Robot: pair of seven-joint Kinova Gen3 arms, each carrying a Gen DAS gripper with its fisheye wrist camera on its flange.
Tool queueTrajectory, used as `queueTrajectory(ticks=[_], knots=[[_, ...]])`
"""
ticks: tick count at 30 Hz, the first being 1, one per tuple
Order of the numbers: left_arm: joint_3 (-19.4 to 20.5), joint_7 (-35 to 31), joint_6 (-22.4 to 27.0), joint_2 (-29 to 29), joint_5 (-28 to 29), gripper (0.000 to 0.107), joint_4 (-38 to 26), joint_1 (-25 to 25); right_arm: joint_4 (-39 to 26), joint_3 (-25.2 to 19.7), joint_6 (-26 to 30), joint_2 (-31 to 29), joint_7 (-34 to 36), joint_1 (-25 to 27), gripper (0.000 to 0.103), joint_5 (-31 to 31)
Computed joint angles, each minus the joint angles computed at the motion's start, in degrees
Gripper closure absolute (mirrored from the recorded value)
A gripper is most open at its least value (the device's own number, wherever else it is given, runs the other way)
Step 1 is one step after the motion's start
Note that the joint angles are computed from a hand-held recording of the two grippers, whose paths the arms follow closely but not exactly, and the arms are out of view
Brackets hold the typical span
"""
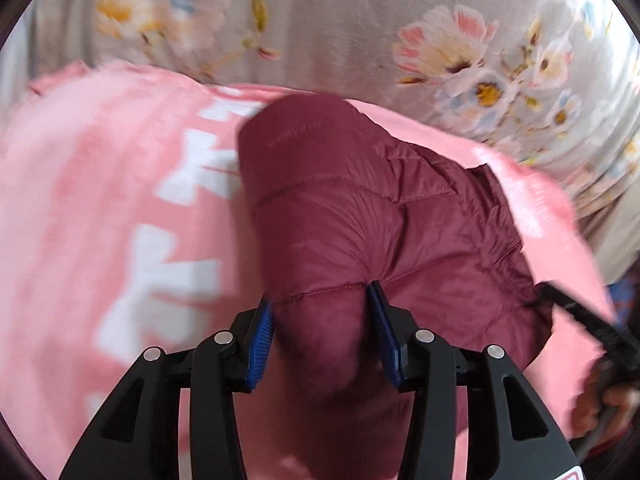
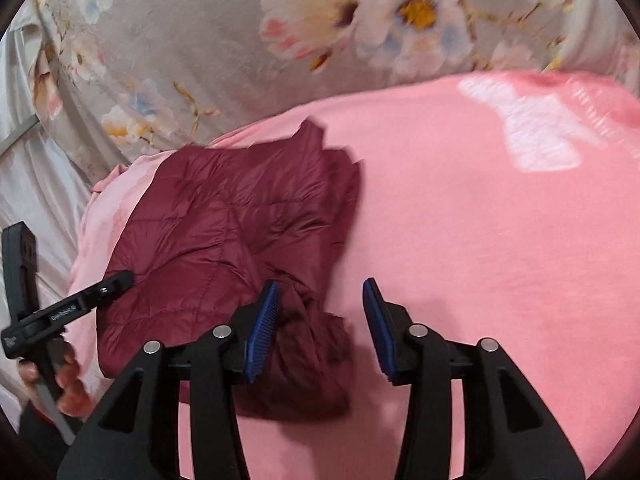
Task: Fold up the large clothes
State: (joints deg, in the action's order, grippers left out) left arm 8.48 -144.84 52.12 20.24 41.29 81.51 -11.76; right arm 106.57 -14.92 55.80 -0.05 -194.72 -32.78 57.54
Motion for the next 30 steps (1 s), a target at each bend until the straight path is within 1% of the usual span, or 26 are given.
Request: queueTrajectory(ticks=[2, 3, 4, 5, 6, 7, 8, 10, 11, 12, 13, 14, 15, 16, 17, 18, 19, 20, 21, 22, 24, 27, 30], knots=[[-5.03, 1.01, -4.66, -5.01, -2.95, 0.062, 2.88, 5.22, -2.44, -1.16, 4.34, -0.05, 2.20, -1.25, 0.061, -0.33], [-6.34, 2.14, -6.99, -7.28, -4.89, 0.062, 4.20, 7.37, -3.65, -1.35, 5.41, 0.22, 3.45, -1.64, 0.069, -0.33], [-6.59, 3.09, -9.31, -8.52, -5.90, 0.062, 5.26, 8.50, -5.45, -1.53, 6.56, 1.02, 5.38, -2.14, 0.080, -0.28], [-5.78, 4.37, -10.70, -9.63, -6.65, 0.062, 5.99, 8.59, -7.15, -1.43, 7.53, 2.09, 7.15, -2.58, 0.085, -0.34], [-3.91, 6.48, -11.15, -10.41, -7.08, 0.062, 6.42, 7.78, -9.01, -1.12, 8.30, 3.52, 9.32, -3.06, 0.093, -0.47], [-2.76, 8.81, -10.68, -10.41, -8.13, 0.062, 6.07, 7.43, -10.61, -0.54, 8.56, 4.82, 11.30, -3.48, 0.096, -0.78], [-2.67, 11.14, -9.27, -9.97, -8.83, 0.062, 5.42, 7.97, -12.00, 0.23, 8.49, 6.05, 13.21, -3.75, 0.097, -1.41], [-4.82, 15.80, -6.35, -8.50, -10.76, 0.062, 4.03, 11.09, -13.64, 2.05, 7.45, 7.54, 15.36, -3.86, 0.097, -2.99], [-5.26, 17.20, -4.66, -7.56, -11.28, 0.062, 3.79, 11.85, -13.83, 3.00, 6.54, 7.98, 15.78, -3.70, 0.097, -3.65], [-6.49, 17.66, -3.09, -6.87, -11.33, 0.062, 4.06, 12.87, -13.62, 3.65, 6.16, 8.15, 15.66, -3.86, 0.097, -4.03], [-6.94, 17.20, -2.16, -6.68, -10.97, 0.063, 4.88, 12.83, -13.25, 4.38, 4.91, 8.16, 16.09, -3.34, 0.097, -5.31], [-6.72, 15.80, -1.65, -6.95, -9.69, 0.063, 6.65, 11.72, -12.53, 4.96, 3.21, 7.89, 16.29, -2.75, 0.097, -6.51], [-5.65, 13.47, -2.07, -7.85, -7.69, 0.063, 9.16, 9.55, -11.39, 4.99, 1.16, 7.44, 16.11, -1.74, 0.097, -7.49], [-4.28, 11.14, -2.29, -9.30, -6.29, 0.063, 11.81, 6.90, -10.92, 5.65, 0.05, 7.42, 16.45, -1.78, 0.097, -8.09], [-2.63, 8.81, -3.27, -10.34, -5.19, 0.063, 13.97, 4.61, -10.61, 5.85, -0.51, 7.79, 17.08, -1.49, 0.097, -8.67], [-1.63, 7.35, -4.29, -10.81, -4.97, 0.063, 15.20, 3.38, -10.61, 6.46, -0.94, 8.12, 17.60, -1.64, 0.097, -9.31], [-1.43, 6.83, -4.76, -10.66, -4.97, 0.063, 15.36, 3.21, -10.37, 6.40, -2.30, 8.50, 17.99, -0.73, 0.097, -10.52], [-1.90, 7.24, -5.19, -9.88, -5.65, 0.063, 14.73, 4.11, -9.90, 6.73, -4.23, 8.68, 18.16, -0.17, 0.097, -11.69], [-3.44, 8.58, -5.59, -8.96, -6.51, 0.063, 13.77, 6.02, -9.61, 7.00, -5.53, 9.04, 18.07, 0.02, 0.097, -12.36], [-4.05, 9.75, -5.42, -8.33, -7.00, 0.063, 12.79, 6.86, -9.59, 7.19, -5.99, 9.40, 18.04, -0.14, 0.097, -12.68], [-3.49, 11.96, -6.59, -6.73, -9.00, 0.064, 10.97, 7.51, -10.24, 7.48, -5.72, 10.74, 18.19, -1.00, 0.097, -12.98], [-2.75, 12.87, -9.79, -5.43, -11.61, 0.065, 10.41, 8.60, -10.82, 8.38, -4.91, 12.25, 17.33, -2.61, 0.098, -12.17], [-1.74, 12.48, -10.23, -4.05, -12.47, 0.065, 9.42, 8.16, -9.95, 9.31, -5.75, 12.79, 15.95, -3.39, 0.100, -10.89]])
